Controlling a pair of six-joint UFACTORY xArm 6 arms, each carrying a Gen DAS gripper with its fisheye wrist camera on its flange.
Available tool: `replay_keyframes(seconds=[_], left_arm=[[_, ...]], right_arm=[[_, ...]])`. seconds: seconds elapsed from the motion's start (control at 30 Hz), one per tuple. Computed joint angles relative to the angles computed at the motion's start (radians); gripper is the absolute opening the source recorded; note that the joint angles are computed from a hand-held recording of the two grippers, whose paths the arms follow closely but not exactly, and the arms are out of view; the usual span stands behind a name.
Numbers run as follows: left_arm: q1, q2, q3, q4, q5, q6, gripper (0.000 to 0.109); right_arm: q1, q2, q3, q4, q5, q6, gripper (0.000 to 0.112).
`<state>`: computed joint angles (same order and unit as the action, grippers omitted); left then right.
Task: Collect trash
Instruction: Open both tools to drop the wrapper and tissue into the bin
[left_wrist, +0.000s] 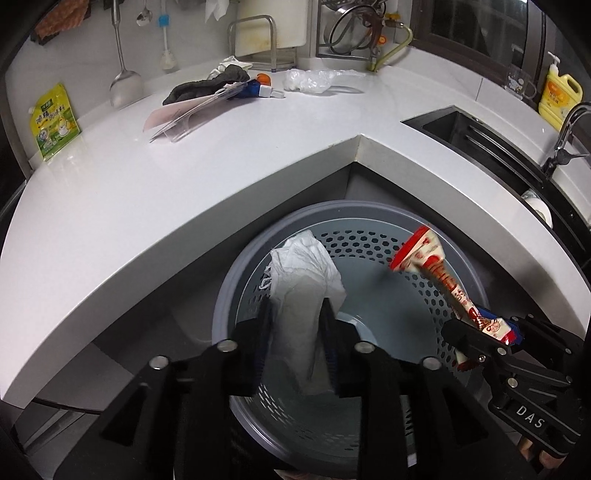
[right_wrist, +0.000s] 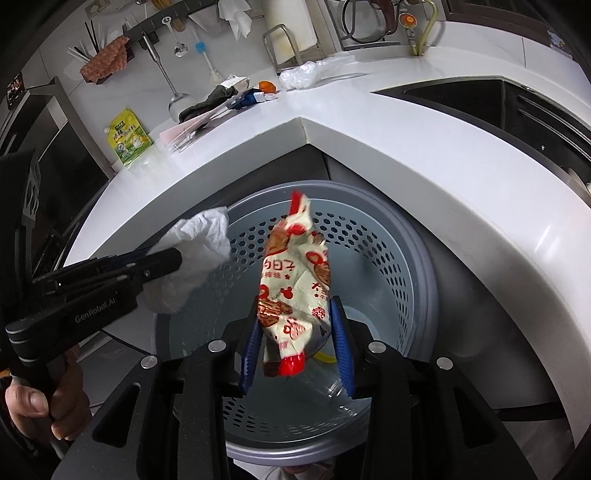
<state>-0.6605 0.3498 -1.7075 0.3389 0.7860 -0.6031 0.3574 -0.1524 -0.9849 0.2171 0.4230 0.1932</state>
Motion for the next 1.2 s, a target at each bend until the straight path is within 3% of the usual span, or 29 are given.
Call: replay_keyframes(seconds=[0.13,0.4,0.73,1.2], left_arm=[[-0.002,-0.007,0.009,0.019,-0.004,-0.023,0.052],[-0.002,-0.020,0.029,0.037,-0.011,-0.046,0.060],[0.011,-0.049,0.055,0.105,-0.033,-0.120,0.084],[0.058,-0.069,0.018,0.205,-0.039,-0.204,0.094]], right_arm=[[-0.002,-0.017,0.021,-0.002,-0.021,0.012,0.053],[-0.001,-0.021,0.027,-0.011,-0.035,0.021,0.053],[-0.001,-0.017,0.022,-0.018,-0.049,0.024,0.057],[-0.009,0.028,-0.064,-0.039,-0.063,0.001,0.063]])
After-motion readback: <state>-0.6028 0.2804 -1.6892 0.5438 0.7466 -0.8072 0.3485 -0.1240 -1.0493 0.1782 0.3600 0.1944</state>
